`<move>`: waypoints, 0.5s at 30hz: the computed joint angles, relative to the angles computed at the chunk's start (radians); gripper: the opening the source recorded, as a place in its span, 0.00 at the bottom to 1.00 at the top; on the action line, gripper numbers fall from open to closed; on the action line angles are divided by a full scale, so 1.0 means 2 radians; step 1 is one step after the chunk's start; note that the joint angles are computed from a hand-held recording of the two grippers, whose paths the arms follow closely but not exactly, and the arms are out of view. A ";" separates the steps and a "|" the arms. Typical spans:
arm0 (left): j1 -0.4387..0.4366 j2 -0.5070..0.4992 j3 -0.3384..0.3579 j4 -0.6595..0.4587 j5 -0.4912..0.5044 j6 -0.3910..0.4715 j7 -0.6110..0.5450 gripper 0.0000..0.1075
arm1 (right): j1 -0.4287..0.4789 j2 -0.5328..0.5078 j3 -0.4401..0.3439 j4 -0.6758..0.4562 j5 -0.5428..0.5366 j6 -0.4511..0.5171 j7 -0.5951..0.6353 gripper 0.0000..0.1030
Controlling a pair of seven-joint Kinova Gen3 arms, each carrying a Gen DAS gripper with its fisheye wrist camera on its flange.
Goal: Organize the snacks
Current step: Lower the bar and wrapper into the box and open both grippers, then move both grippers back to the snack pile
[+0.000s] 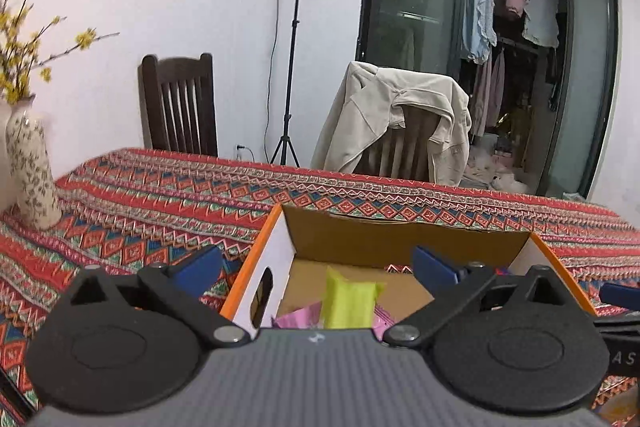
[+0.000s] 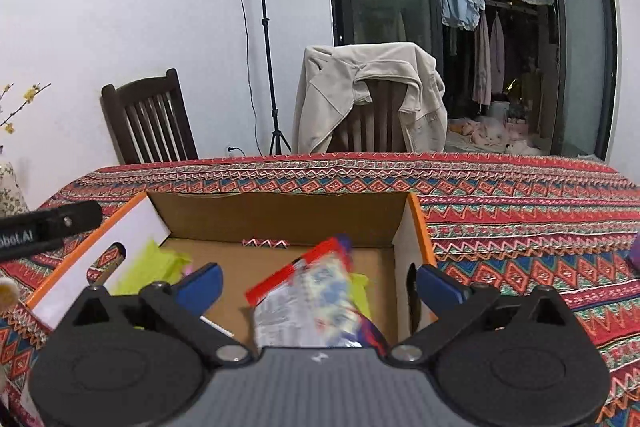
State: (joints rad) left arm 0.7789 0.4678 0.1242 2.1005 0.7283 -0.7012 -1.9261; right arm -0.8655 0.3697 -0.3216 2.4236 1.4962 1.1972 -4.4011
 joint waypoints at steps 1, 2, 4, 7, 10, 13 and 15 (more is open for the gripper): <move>-0.002 -0.002 0.001 0.005 -0.004 -0.003 0.005 0.96 | -0.004 -0.001 -0.002 0.002 -0.003 0.004 -0.002 1.00; -0.006 -0.005 0.002 0.012 -0.011 -0.006 0.012 0.96 | -0.010 -0.001 -0.005 0.004 -0.005 0.008 -0.005 1.00; -0.010 -0.012 0.005 0.022 -0.018 -0.007 0.021 0.96 | -0.024 -0.002 -0.011 0.007 -0.014 0.019 -0.013 1.00; -0.018 -0.028 0.011 0.047 -0.038 -0.012 0.044 0.96 | -0.048 -0.005 -0.020 0.013 -0.030 0.038 -0.020 1.00; -0.024 -0.045 0.019 0.081 -0.066 -0.028 0.072 0.96 | -0.081 -0.004 -0.032 0.017 -0.052 0.059 -0.029 1.00; -0.025 -0.057 0.024 0.113 -0.084 -0.054 0.090 0.96 | -0.116 0.000 -0.041 0.010 -0.078 0.083 -0.025 1.00; -0.017 -0.063 0.025 0.135 -0.078 -0.079 0.093 0.96 | -0.144 0.006 -0.047 0.004 -0.101 0.100 -0.028 1.00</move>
